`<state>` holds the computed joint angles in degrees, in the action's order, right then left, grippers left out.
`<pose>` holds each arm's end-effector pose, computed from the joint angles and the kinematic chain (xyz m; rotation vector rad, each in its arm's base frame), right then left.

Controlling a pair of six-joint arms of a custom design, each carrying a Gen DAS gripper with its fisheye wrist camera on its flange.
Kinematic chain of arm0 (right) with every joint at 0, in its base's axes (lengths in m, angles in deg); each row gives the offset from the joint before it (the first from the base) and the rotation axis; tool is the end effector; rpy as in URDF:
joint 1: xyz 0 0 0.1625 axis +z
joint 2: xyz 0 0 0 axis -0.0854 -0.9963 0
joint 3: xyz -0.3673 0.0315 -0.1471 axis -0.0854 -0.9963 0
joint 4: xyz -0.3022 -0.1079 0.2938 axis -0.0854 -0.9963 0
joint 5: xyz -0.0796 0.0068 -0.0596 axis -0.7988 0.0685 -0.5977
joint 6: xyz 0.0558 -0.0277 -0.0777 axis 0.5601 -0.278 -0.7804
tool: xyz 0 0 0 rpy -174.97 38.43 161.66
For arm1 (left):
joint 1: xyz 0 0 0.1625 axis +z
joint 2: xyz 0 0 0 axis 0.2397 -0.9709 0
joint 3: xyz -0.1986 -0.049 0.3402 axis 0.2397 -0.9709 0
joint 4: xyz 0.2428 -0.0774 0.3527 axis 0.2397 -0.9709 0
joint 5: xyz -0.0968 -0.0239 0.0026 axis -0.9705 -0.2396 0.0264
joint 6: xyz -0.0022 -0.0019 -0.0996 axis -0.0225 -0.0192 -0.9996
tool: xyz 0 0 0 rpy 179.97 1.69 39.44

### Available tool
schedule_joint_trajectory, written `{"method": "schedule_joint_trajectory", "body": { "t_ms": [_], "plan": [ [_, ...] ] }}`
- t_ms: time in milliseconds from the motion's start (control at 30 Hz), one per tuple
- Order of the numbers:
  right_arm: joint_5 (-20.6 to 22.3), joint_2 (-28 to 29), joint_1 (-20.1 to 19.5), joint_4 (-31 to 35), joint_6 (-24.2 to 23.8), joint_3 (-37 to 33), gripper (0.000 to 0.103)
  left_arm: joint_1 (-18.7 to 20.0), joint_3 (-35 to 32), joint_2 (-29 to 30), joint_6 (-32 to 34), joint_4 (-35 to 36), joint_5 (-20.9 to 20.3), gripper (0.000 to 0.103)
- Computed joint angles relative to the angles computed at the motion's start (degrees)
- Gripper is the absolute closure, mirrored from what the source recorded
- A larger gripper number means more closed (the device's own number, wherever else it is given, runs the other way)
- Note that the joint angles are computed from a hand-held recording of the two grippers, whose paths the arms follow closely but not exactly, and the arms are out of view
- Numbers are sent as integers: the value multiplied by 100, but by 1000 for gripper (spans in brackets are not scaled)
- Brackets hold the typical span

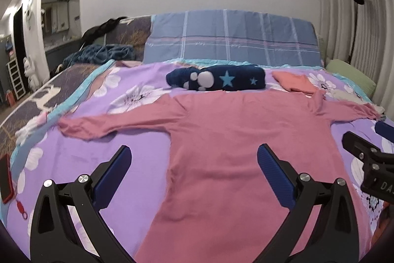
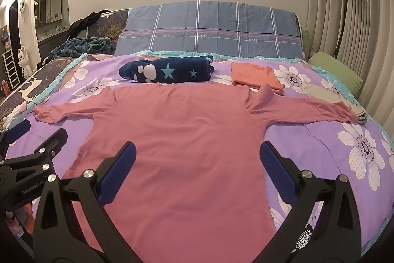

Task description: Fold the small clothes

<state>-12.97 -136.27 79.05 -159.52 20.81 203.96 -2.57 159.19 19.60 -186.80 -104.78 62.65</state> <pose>0.0313 -0.3796 0.3899 0.8665 -2.2165 0.9939 -0.4652 -0.3197 -0.0422 0.0837 1.8887 -1.2766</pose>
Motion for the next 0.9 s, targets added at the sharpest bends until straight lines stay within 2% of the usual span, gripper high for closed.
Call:
{"method": "schedule_joint_trajectory", "body": {
  "t_ms": [100, 267, 667, 767, 900],
  "plan": [
    [-3, 16, -20, 1, 13, -17, 2, -11, 92, -45, 152, -226, 3, 1],
    [-55, 102, -12, -11, 63, -57, 2, -34, -132, 107, 111, 239, 2, 1],
    [-232, 311, 78, -133, 67, -101, 2, 36, -19, 54, 315, -10, 24, 1],
    [-323, 464, 106, -218, 25, -133, 2, 95, 116, -9, 461, -230, -2, 1],
    [-548, 752, 135, -421, -30, -211, 2, 286, 691, -387, 686, -958, -174, 1]
  ]
}}
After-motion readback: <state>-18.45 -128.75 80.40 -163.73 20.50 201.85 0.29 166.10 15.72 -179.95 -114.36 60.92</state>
